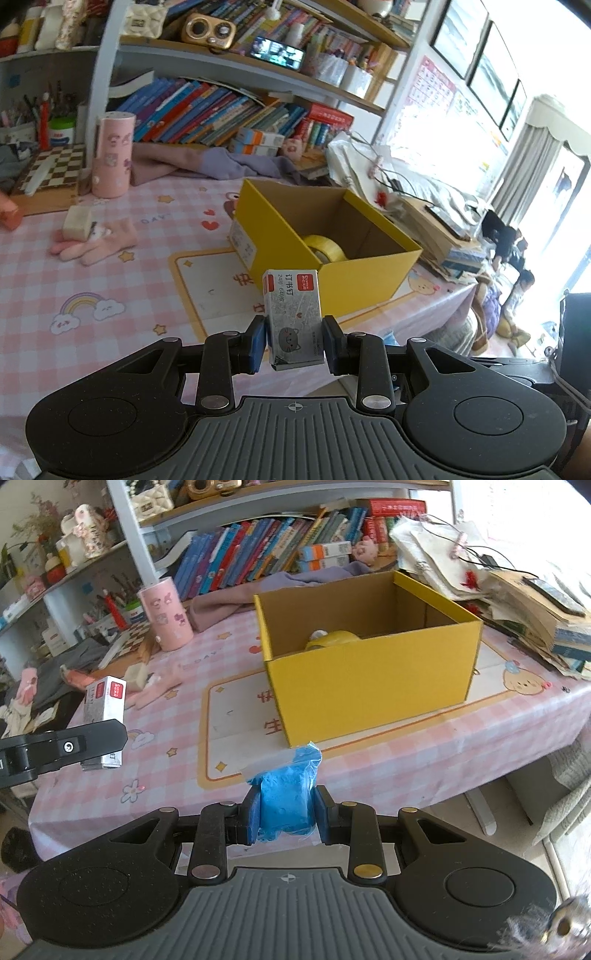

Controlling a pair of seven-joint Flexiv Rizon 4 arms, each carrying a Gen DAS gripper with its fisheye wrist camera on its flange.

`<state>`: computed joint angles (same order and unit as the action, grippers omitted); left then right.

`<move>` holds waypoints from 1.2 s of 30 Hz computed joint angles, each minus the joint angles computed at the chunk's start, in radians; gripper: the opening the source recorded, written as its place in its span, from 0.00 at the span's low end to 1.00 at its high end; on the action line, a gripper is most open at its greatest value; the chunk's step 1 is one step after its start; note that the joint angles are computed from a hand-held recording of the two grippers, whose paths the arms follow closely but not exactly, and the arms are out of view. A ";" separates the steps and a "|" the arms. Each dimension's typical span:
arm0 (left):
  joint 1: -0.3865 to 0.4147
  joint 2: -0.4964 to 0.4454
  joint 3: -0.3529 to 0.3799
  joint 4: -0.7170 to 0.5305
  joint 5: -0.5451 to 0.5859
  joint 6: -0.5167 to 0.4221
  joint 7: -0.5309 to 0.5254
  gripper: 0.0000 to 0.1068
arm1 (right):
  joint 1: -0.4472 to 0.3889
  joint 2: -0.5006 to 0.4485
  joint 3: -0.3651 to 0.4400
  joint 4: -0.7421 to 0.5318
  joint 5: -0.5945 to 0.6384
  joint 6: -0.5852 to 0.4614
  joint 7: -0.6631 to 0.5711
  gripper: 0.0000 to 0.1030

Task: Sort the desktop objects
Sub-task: 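Lower the card box and blue glove into the yellow box with both grippers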

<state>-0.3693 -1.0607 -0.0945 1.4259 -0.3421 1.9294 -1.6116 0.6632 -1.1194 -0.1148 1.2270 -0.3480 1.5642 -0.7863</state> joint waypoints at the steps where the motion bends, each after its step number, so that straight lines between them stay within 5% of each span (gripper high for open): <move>1: 0.003 -0.003 -0.005 -0.009 0.005 -0.009 0.005 0.29 | 0.002 0.000 -0.006 0.001 0.004 0.000 0.006 0.26; 17: 0.020 -0.062 -0.030 -0.141 0.040 -0.083 0.023 0.29 | -0.023 -0.003 -0.009 -0.011 0.000 -0.039 0.043 0.26; 29: -0.025 -0.150 0.045 -0.339 -0.002 -0.142 0.034 0.29 | -0.071 -0.016 0.022 -0.053 -0.016 -0.097 0.020 0.26; 36: -0.054 -0.241 0.104 -0.535 -0.016 -0.255 0.016 0.29 | -0.095 -0.038 0.016 -0.098 -0.019 -0.103 0.011 0.26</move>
